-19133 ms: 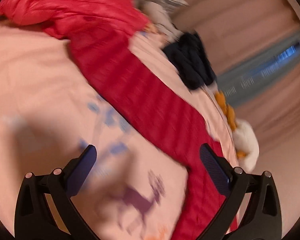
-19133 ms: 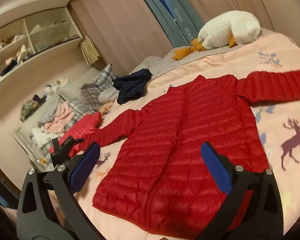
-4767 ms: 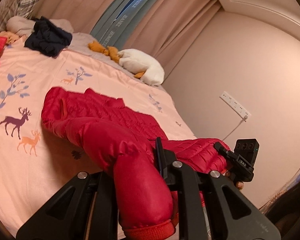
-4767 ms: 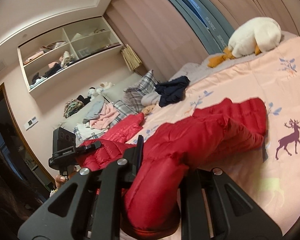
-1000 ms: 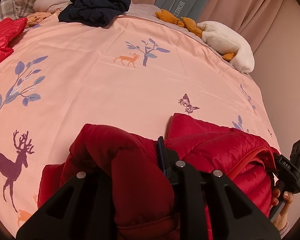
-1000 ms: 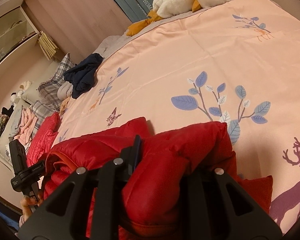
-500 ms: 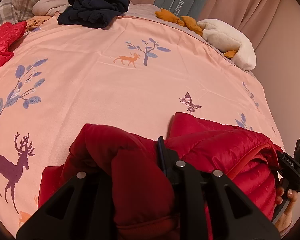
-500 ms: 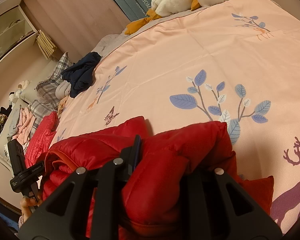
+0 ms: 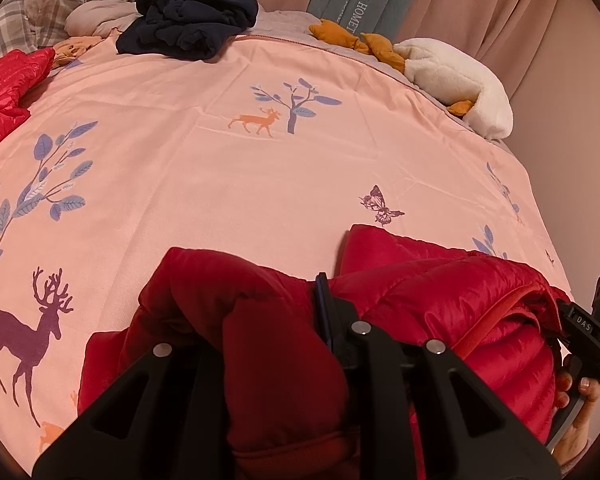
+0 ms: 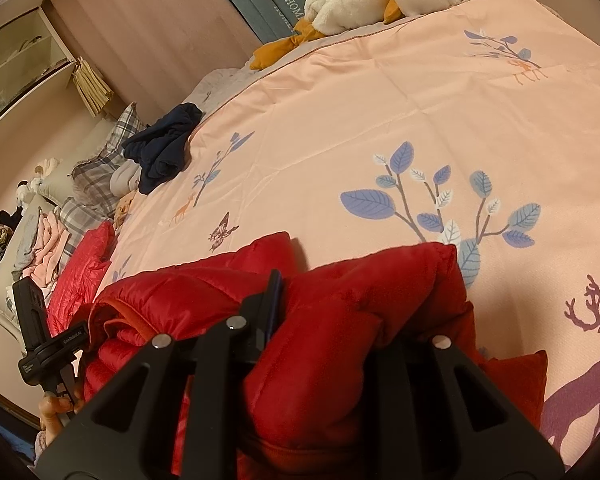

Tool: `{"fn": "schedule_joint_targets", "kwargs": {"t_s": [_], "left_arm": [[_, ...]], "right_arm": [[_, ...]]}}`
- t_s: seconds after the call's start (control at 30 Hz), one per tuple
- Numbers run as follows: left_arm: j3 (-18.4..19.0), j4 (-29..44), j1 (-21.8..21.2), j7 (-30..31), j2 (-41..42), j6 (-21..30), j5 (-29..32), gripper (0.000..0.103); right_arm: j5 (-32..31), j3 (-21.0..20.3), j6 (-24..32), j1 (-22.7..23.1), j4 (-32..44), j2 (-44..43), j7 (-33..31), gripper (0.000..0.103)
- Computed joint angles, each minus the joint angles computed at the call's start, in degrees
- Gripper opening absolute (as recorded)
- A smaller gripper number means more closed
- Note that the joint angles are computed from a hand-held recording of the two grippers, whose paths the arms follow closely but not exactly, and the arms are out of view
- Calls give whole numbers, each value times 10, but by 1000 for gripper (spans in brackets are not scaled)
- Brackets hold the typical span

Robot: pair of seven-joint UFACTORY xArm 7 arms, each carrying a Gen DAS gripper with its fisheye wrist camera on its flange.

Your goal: Fold large clothes

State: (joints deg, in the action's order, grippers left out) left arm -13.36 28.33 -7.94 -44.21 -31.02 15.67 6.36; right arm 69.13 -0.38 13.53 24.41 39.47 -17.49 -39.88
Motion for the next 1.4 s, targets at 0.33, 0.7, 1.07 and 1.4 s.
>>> {"fn": "schedule_joint_targets", "kwargs": {"t_s": [0.33, 0.7, 1.07, 1.4], "left_arm": [[-9, -5, 5, -11, -11, 0, 10, 19], [-37, -1, 21, -40, -25, 22, 41, 19], [-33, -5, 10, -58, -49, 32, 43, 27], [-37, -8, 9, -67, -74, 34, 36, 45]], "right_arm": [[-18, 2, -6, 1, -5, -6, 15, 23], [-96, -11, -21, 22, -18, -23, 79, 29], [-123, -35, -31, 53, -33, -46, 98, 45], [-116, -58, -54, 84, -45, -65, 104, 63]]}}
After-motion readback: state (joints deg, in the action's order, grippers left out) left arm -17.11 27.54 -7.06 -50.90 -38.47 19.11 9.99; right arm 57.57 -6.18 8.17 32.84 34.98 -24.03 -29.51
